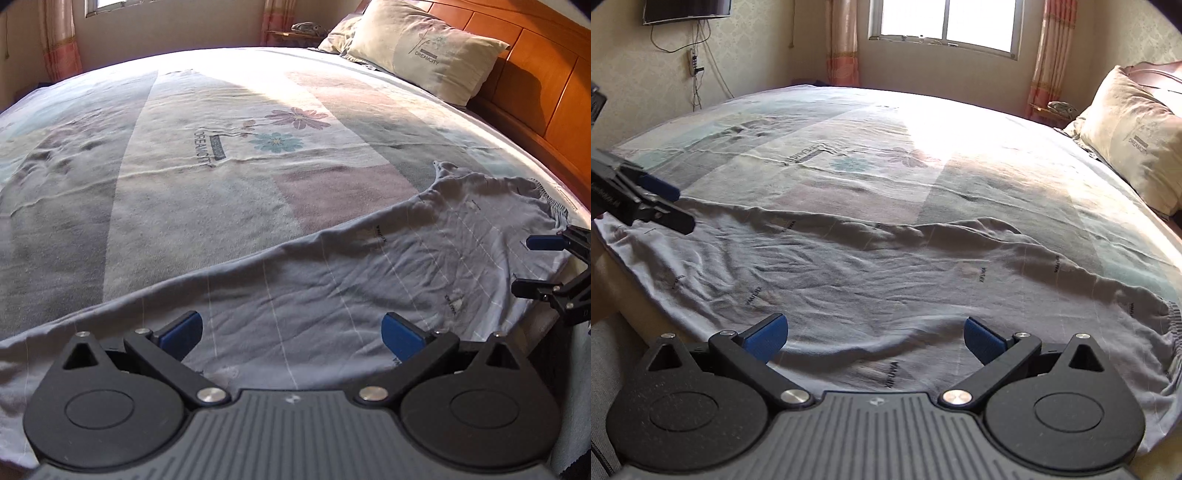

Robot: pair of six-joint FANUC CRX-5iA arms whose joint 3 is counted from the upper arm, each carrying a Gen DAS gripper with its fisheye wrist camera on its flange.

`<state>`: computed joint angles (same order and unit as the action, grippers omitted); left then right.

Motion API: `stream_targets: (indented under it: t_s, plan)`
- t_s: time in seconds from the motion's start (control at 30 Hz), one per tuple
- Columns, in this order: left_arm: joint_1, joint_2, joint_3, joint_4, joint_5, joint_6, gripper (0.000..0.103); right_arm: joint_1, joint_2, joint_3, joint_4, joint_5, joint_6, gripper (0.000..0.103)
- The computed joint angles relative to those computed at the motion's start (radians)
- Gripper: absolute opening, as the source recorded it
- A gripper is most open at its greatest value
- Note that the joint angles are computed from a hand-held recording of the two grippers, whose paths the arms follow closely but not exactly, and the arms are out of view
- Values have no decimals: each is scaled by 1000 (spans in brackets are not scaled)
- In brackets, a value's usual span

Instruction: Fold clothes

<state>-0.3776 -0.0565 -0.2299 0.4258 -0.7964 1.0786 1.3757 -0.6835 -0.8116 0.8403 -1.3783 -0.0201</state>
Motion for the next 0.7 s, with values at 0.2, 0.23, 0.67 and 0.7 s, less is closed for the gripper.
stream_targets:
  t_s: [0.2,0.23,0.67,0.7]
  plan:
    - [29,-64,-95,10,59,36,102,103,-68,7,-125,-151,-18,103]
    - [31,-67,-105,23,69,32,102,130,-77,0,-122,-172,-37,103]
    - [32,-60,-101,25,78,95,102,56,-126,-3,-116,-245,-114,103]
    - [30,-59,-97,16,76,101,102,61,-153,-14,-131,-254,-141,103]
